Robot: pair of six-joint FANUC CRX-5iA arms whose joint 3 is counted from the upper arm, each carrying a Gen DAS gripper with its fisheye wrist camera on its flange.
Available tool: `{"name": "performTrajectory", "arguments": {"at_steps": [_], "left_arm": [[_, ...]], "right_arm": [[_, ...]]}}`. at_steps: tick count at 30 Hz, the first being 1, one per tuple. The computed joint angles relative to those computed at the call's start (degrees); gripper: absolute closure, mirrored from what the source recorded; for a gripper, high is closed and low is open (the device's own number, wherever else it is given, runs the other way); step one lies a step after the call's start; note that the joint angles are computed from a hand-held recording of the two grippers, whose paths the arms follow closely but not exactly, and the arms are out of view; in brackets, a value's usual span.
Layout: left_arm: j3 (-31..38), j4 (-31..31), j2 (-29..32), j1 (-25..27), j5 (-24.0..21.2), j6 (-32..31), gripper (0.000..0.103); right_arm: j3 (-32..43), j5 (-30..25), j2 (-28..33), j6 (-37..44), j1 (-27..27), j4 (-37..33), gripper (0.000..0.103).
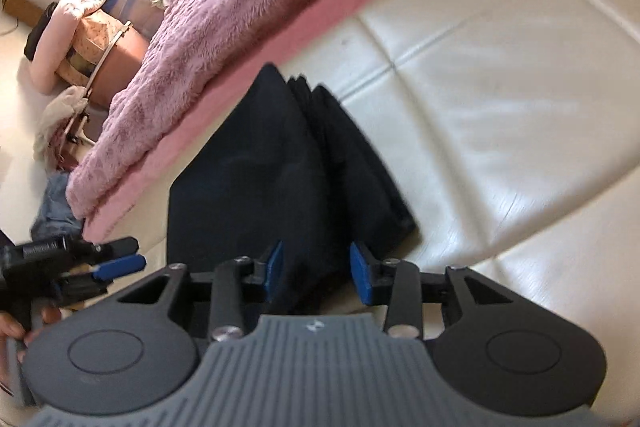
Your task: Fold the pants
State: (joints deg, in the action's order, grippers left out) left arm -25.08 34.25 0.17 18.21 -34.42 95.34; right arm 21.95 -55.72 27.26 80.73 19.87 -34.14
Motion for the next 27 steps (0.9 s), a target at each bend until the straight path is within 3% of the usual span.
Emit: {"name": "performTrajectory", "arguments": {"at_steps": [1, 4, 14, 16, 18, 27], "left_arm": [[-0.5, 0.5, -0.2, 0.1, 0.3, -0.2, 0.066], [-1.8, 2.0, -0.6, 0.0, 1.5, -1.4, 0.066], [-4.1, 6.7, -0.8, -1.0, 2.9, -7.3, 0.066], [-4.0, 6.6, -0.6, -1.0, 2.7, -7.5, 0.066], [-3.9, 6.3, -0.2, -1.0, 2.6, -7.5, 0.066], [-1.7, 6.1, 2.5, -1.7, 4.6, -9.4, 0.069]], "right_arm": [[-0.2, 0.2, -0.2, -0.4, 0.3, 0.4, 0.089], [0.0, 1.3, -0.6, -1.6, 1.7, 3.8, 0.097], [6.7, 2.1, -2.5, 7.1, 5.5, 9.6, 0.098], [6.0, 1.9, -1.3, 1.8, 6.5, 16.7, 0.098], [6.1, 0.2, 0.7, -1.2, 5.8, 17.6, 0.099], [0.2, 4.3, 2.5, -7.2, 8.6, 28.5, 0.099]]}}
